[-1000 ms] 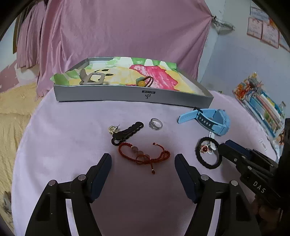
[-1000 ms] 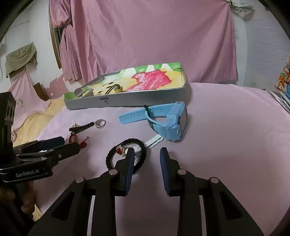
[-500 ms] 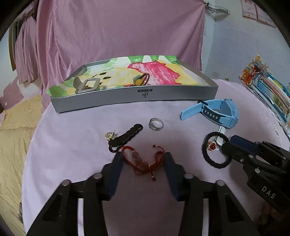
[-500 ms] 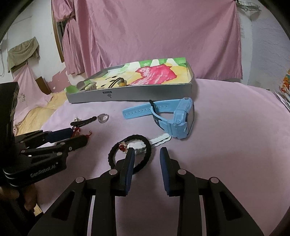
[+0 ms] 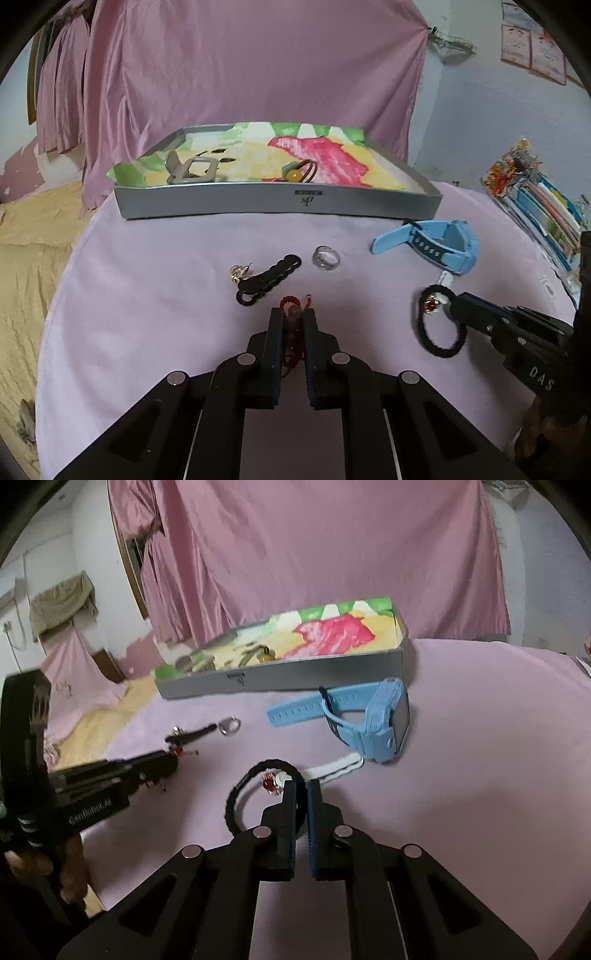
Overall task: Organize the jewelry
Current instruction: 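Grasp the red string bracelet with the left gripper while the right grasps the black hair tie, then carry the bracelet and hair tie into the tray and open both grippers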
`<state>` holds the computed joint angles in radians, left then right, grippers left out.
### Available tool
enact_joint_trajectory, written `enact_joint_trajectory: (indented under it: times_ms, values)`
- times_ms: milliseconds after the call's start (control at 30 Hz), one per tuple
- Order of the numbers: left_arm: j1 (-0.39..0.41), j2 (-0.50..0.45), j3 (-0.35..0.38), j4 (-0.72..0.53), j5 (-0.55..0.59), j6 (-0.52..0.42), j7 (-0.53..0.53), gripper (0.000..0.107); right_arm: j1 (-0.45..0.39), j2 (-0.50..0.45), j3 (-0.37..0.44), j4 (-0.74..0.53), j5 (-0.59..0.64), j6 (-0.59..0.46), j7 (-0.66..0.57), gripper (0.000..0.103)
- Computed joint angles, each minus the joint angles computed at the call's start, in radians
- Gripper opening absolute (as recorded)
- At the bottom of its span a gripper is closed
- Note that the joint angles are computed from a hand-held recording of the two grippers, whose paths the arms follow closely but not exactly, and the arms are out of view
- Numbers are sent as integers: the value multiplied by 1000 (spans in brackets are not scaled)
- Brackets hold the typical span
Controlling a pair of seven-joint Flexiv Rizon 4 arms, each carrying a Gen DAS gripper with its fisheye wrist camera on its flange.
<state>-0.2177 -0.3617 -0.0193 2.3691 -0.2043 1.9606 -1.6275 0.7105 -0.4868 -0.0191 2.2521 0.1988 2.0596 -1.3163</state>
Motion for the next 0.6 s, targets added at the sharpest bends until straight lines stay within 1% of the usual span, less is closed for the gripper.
enact_joint_trajectory:
  times_ms: [133, 167, 233, 267, 333, 400, 500, 600]
  values:
    - [77, 12, -59, 27, 70, 43, -50, 9, -101, -9, 94, 3, -59, 54, 50, 5]
    - [115, 18, -86, 33, 102, 54, -75, 9, -103, -8, 97, 5, -62, 68, 51, 5]
    - [216, 24, -156, 38, 188, 66, -142, 9, -74, 0, 78, 9, -41, 91, 31, 5]
    - [280, 26, -202, 39, 240, 73, -186, 9, -61, 4, 69, 7, -32, 98, 19, 5]
    - [353, 26, -249, 35, 310, 84, -251, 9, -57, 10, 67, 1, -27, 105, 4, 5]
    - [367, 28, -249, 26, 341, 90, -282, 9, -50, 18, 58, -10, -19, 106, -16, 5]
    - [363, 36, -231, -1, 361, 91, -300, 9, -41, 26, 38, -45, -8, 90, -45, 5]
    - [310, 34, -172, -46, 335, 97, -273, 9, -16, 29, 2, -89, 22, 64, -74, 5]
